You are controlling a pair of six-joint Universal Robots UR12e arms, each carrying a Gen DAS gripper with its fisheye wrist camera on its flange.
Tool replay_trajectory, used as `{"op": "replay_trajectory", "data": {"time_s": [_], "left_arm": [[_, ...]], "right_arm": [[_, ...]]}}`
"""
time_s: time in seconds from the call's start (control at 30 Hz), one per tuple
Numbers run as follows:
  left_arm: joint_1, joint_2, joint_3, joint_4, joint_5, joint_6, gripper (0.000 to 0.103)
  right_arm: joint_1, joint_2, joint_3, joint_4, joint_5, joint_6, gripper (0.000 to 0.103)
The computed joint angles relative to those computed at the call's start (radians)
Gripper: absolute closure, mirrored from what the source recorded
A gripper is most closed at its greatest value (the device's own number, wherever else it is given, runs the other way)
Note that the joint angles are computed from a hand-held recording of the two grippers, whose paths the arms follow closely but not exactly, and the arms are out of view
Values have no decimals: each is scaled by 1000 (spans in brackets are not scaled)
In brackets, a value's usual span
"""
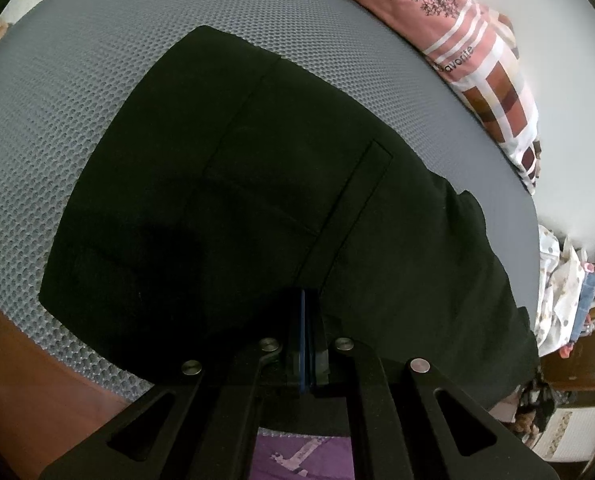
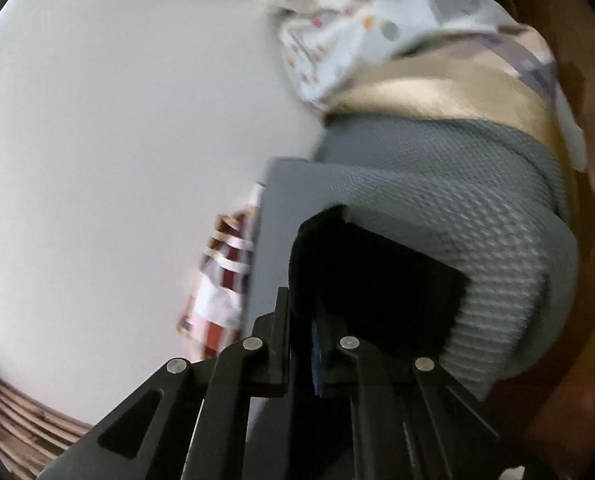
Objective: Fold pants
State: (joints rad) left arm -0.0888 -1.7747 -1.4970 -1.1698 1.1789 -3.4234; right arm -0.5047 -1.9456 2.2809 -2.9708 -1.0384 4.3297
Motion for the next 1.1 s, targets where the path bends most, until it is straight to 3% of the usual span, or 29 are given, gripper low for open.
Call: {"op": "replay_trajectory", "data": {"time_s": [0.07,0.17,0.33,0.37,0.4,0.6,0.67,0.73,0.8,0.83,0.9,0.97,1.03,1.07,1.1], "left_arm": [[1,0,1,-4,0,2,99],[1,1,0,-1,-5,-6,99],[1,0,3,-1,-2,-4,99],[3,2,0,3,-6,-8,99],[5,4,-5,10,-12,-15,99],[7,13,-24,48,-15,-17,99],[11,13,-26,51,-26,-22,99],[16,15,-33,62,-41,-30,99],[20,20,-43,81,-52,-30,99],[20,21,-47,89,-53,-30,99],[21,27,-60,114,-54,-35,99],[22,32,-67,126,-54,-33,99],[24,35,-73,135,-59,-24,99],[24,36,-76,141,-59,-11,99],[23,37,-77,146,-55,2,99]], "right_arm": [[-18,-18,27,32,15,31,91],[-42,-24,71,-52,55,101,92],[-56,-10,75,-93,93,130,87],[-55,-18,65,-44,85,91,89],[-41,-30,43,46,48,11,97],[-14,-67,-30,310,-46,-149,96],[27,-74,-73,409,-163,-157,94],[88,-74,-146,532,-372,-208,79],[155,-60,-193,554,-549,-228,75],[172,-55,-207,529,-580,-248,75],[195,-29,-235,434,-524,-319,74],[228,30,-279,364,-364,-430,72],[285,122,-341,324,-158,-537,56],[313,162,-368,319,-84,-566,43],[347,212,-403,314,-7,-598,40]]}}
